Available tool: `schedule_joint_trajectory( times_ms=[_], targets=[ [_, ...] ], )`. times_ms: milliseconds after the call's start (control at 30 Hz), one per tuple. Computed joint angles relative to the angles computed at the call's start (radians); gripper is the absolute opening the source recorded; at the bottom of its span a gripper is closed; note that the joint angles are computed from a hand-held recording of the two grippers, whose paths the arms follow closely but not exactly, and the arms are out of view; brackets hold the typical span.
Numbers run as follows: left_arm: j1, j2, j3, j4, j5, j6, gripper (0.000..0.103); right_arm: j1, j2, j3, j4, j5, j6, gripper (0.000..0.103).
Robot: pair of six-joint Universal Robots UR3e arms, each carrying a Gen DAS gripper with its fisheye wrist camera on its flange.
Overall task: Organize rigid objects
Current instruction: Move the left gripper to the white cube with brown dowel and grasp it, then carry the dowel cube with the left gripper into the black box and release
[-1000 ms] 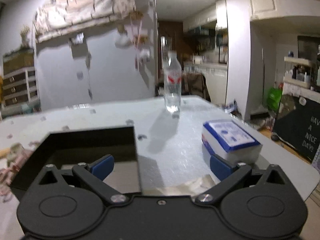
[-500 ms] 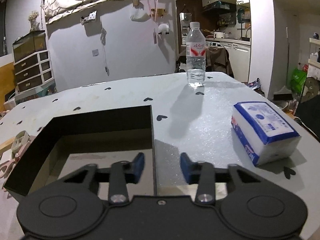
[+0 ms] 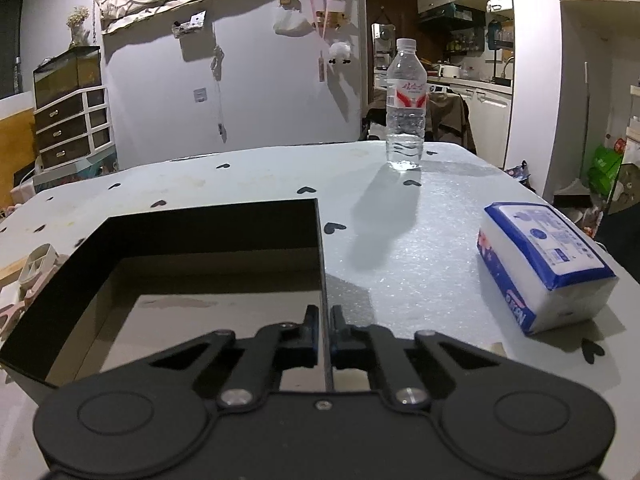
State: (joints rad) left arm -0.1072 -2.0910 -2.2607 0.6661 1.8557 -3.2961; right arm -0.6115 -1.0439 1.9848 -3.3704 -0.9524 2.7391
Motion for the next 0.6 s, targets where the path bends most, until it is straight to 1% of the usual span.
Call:
schedule_joint_trajectory(
  times_ms=[33, 67, 100, 233, 267, 300, 400, 433, 533, 600],
  targets=[
    [0.022, 0.008, 0.000, -0.015, -0.040, 0.002, 0.078, -0.004, 0.000, 0.000, 0.003, 0.007, 0.000, 0.004],
    [0.044, 0.019, -0.001, -0.036, -0.085, 0.000, 0.071, -0.008, -0.002, 0.000, 0.009, 0.012, -0.001, 0.004],
    [0.061, 0.030, -0.002, -0.057, -0.123, -0.005, 0.067, -0.009, -0.004, 0.000, 0.010, 0.013, -0.002, 0.004],
    [0.063, 0.071, -0.008, -0.114, -0.187, 0.000, 0.050, -0.009, -0.009, 0.005, 0.001, 0.015, -0.004, 0.004],
    [0.057, 0.081, -0.007, -0.133, -0.197, 0.007, 0.049, -0.010, -0.011, 0.005, -0.001, 0.017, -0.005, 0.004],
    [0.046, 0.085, 0.002, -0.153, -0.195, 0.017, 0.048, -0.010, -0.013, 0.005, -0.001, 0.018, -0.006, 0.004],
    [0.008, 0.064, 0.046, -0.188, -0.150, 0.044, 0.046, -0.006, -0.015, -0.007, 0.017, 0.013, -0.009, 0.004],
    [0.000, 0.056, 0.063, -0.197, -0.132, 0.046, 0.043, -0.005, -0.014, -0.009, 0.016, 0.012, -0.007, 0.004],
    [-0.012, 0.037, 0.115, -0.238, -0.083, 0.022, 0.022, -0.001, -0.008, -0.008, 0.004, 0.008, -0.004, 0.004],
    [-0.004, 0.045, 0.118, -0.255, -0.093, 0.010, 0.022, -0.005, -0.006, -0.005, -0.002, 0.015, 0.001, 0.004]
  ],
)
